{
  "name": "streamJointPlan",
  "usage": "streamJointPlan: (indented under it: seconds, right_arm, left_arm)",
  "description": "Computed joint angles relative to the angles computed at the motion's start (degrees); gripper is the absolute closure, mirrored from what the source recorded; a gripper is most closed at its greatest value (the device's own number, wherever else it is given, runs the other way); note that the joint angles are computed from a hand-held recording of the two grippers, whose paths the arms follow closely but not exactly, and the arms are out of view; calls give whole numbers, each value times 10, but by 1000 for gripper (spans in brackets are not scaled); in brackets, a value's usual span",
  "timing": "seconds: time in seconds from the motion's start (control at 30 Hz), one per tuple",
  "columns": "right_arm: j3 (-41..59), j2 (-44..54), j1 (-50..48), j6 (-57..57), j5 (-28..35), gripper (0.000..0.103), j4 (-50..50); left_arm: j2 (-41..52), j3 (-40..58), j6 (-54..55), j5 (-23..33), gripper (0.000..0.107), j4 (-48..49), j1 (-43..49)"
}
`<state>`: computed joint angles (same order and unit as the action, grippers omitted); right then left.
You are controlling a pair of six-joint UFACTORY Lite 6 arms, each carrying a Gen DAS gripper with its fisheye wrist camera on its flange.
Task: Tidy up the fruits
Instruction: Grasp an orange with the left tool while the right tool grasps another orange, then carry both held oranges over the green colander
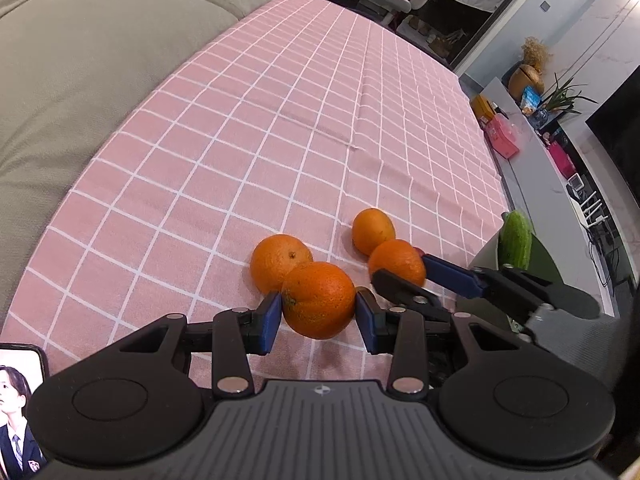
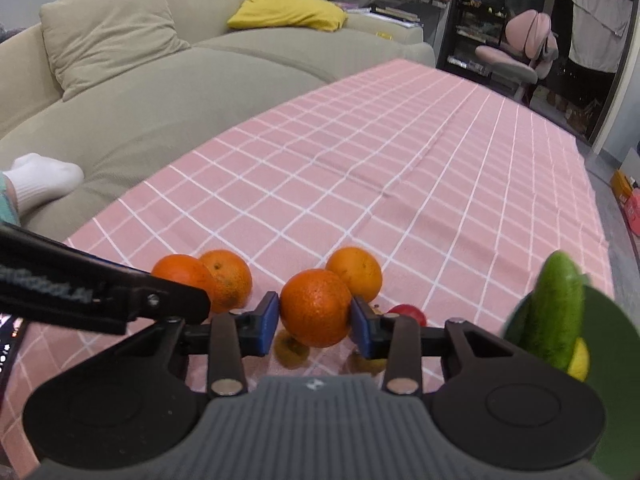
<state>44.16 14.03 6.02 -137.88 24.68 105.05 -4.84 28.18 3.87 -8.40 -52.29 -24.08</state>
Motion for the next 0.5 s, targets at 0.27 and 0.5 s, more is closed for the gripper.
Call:
streamJointPlan:
  seconds: [0.27,0.5]
  right_arm:
    - [-45,-114,-74,134,51,68,-150]
    - [-59,-194,-181,231,133,68,-264]
  left_arm:
    - [-39,9,268,-24,62,-288,-48]
    - [-43,47,394,-61,62,-430,-109]
